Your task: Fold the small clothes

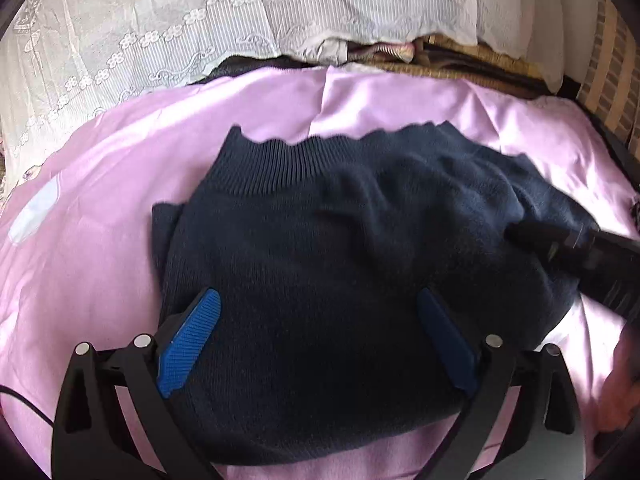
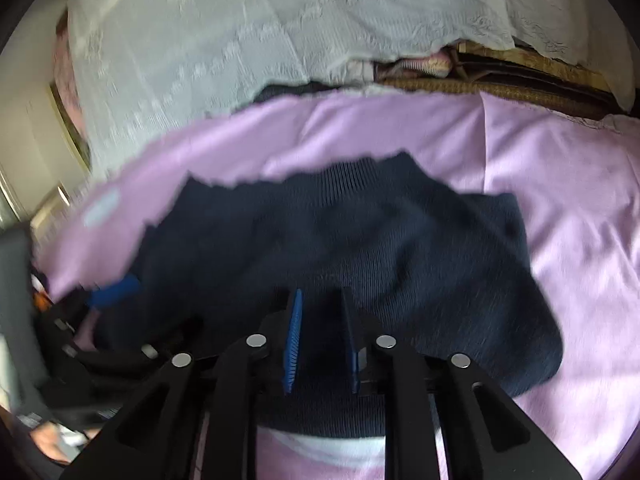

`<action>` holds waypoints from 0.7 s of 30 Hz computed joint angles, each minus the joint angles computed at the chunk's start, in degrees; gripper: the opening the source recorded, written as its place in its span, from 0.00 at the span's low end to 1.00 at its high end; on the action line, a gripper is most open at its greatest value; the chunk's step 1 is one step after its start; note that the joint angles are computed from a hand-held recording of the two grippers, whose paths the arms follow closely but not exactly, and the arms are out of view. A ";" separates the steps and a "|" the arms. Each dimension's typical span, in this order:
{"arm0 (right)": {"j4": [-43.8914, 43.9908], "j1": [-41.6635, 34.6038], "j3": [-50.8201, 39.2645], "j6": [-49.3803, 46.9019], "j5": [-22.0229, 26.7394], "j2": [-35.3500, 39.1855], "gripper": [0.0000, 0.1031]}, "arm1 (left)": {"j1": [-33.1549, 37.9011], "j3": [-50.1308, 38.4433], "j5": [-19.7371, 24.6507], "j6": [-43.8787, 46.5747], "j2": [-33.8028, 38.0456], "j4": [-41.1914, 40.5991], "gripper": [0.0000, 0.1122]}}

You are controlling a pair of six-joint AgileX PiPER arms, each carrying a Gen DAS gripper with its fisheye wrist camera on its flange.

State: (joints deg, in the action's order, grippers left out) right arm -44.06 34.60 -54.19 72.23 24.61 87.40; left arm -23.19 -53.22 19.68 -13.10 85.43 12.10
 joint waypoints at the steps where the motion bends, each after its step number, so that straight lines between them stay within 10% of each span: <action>1: -3.10 0.93 0.96 3.06 0.45 0.29 0.21 | -0.66 0.42 0.16 -2.70 -0.14 2.95 0.86; 14: -16.24 6.66 9.41 18.51 6.01 -7.61 0.23 | 5.68 6.28 -0.30 12.95 -6.30 -15.57 0.86; 21: -8.13 4.30 9.56 9.83 3.76 -7.01 0.29 | 4.62 8.29 -0.79 7.88 -8.38 -10.28 0.85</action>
